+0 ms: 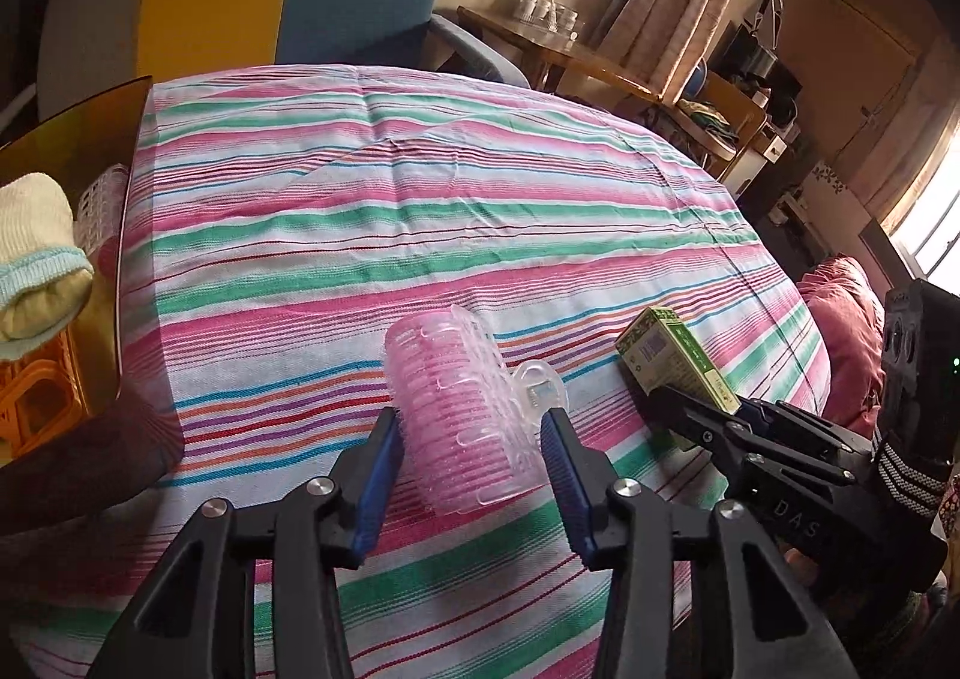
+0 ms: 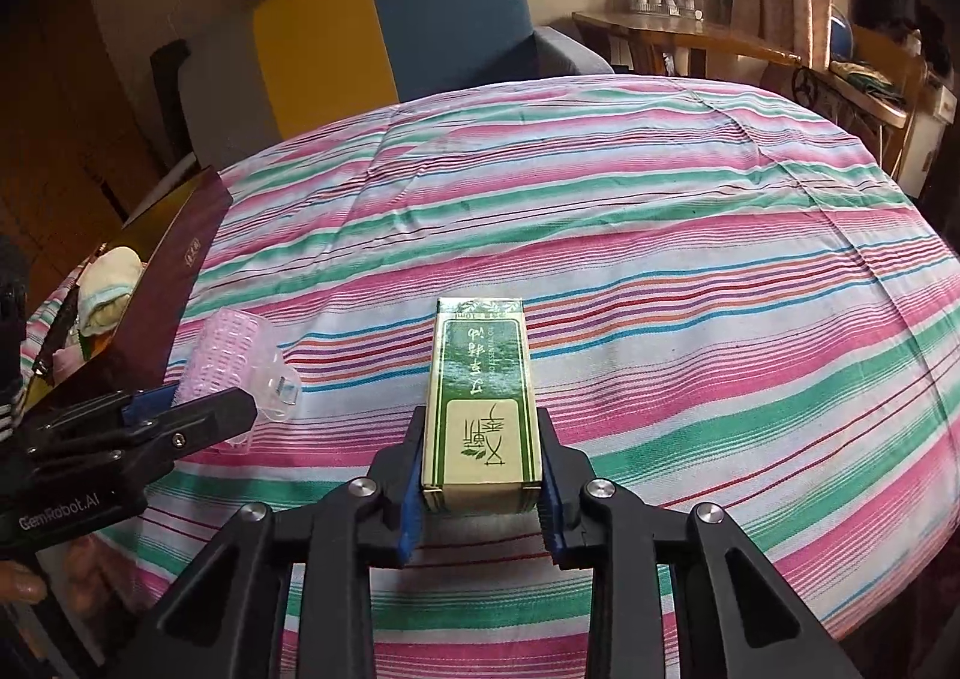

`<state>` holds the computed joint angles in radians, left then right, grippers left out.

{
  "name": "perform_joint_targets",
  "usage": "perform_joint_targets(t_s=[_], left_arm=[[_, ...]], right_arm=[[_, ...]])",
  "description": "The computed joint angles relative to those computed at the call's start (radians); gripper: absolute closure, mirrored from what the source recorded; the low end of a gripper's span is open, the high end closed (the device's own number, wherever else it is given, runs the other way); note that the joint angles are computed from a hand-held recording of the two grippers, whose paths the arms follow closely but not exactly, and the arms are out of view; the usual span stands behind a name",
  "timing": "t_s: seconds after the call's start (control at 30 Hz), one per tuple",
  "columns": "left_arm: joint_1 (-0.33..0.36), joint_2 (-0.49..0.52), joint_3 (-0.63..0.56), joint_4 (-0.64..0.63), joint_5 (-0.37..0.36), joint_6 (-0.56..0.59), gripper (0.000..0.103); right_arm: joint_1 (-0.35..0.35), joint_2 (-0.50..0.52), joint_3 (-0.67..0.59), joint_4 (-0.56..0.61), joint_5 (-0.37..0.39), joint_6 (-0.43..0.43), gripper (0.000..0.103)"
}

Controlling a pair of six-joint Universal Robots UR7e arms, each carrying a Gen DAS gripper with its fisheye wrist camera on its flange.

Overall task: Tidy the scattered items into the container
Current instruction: 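Grasp the green tea box with the right tool while the left tool grasps the pink roller, then carry the roller and tea box over the gold tray with both tools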

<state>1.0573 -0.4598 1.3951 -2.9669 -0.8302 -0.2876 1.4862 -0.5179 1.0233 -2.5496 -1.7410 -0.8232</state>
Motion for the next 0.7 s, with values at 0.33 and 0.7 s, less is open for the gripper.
perform_joint_targets(t_s=[0.33,0.7], left_arm=[[0.007,-0.027,0.045,-0.033,-0.036,0.015,0.065],[0.012,-0.029,0.041,-0.027,-0.096,0.014,0.066]], right_arm=[[0.023,-0.013,0.04,0.058,0.028,-0.003,0.072],[0.023,-0.014,0.059,0.047,0.002,-0.029,0.072]])
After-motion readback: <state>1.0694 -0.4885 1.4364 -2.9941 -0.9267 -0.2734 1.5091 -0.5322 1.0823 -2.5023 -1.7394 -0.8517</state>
